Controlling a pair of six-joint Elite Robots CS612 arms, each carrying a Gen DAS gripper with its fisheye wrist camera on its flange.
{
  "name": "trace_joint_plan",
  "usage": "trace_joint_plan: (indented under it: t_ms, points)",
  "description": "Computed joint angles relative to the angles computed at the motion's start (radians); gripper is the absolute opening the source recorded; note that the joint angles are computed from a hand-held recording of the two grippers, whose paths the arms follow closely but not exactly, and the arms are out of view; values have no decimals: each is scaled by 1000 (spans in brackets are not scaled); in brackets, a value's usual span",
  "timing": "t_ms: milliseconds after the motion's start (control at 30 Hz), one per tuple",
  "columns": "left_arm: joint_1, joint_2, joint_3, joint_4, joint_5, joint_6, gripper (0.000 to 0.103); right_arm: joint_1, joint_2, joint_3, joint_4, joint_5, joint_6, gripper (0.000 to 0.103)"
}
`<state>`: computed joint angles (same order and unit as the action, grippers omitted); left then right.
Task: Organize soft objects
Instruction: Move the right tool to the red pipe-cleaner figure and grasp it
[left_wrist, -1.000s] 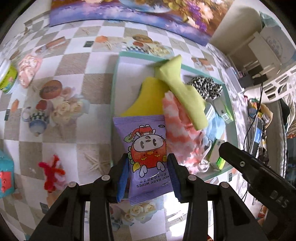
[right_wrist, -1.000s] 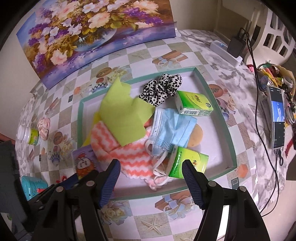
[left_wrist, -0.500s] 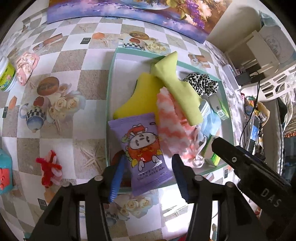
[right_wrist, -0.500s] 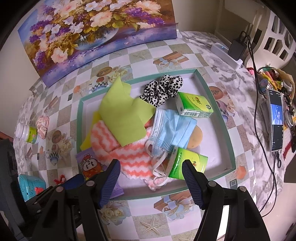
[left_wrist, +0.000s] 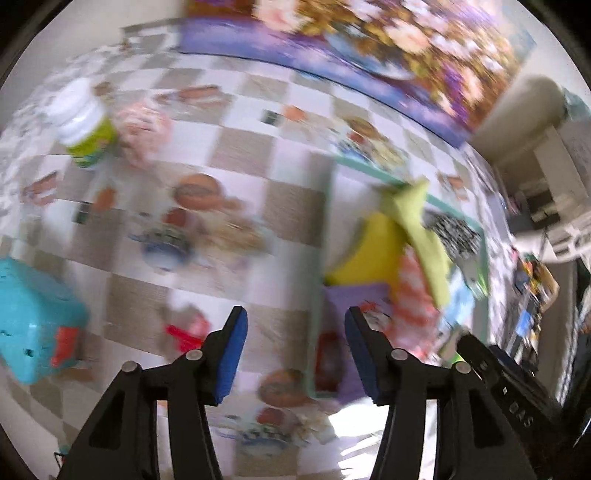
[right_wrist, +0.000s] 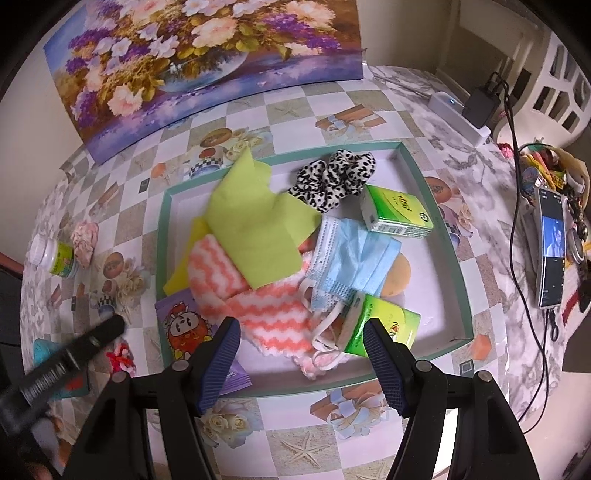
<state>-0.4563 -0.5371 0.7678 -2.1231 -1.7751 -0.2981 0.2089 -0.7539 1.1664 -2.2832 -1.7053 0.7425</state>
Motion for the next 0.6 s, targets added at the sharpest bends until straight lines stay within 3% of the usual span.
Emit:
trace_joint_plan:
  t_ms: [200,333,600]
  points:
    - [16,-3,-2,-28,69,-48,65,13,21,-40,26,-5,-39,73]
    - [26,-17,17,-66,109,-47,78,27,42,-76,30,6,-83,73]
    - [53,-41,49,-123,207,-50,88,66,101,-189,41,38,-182,73]
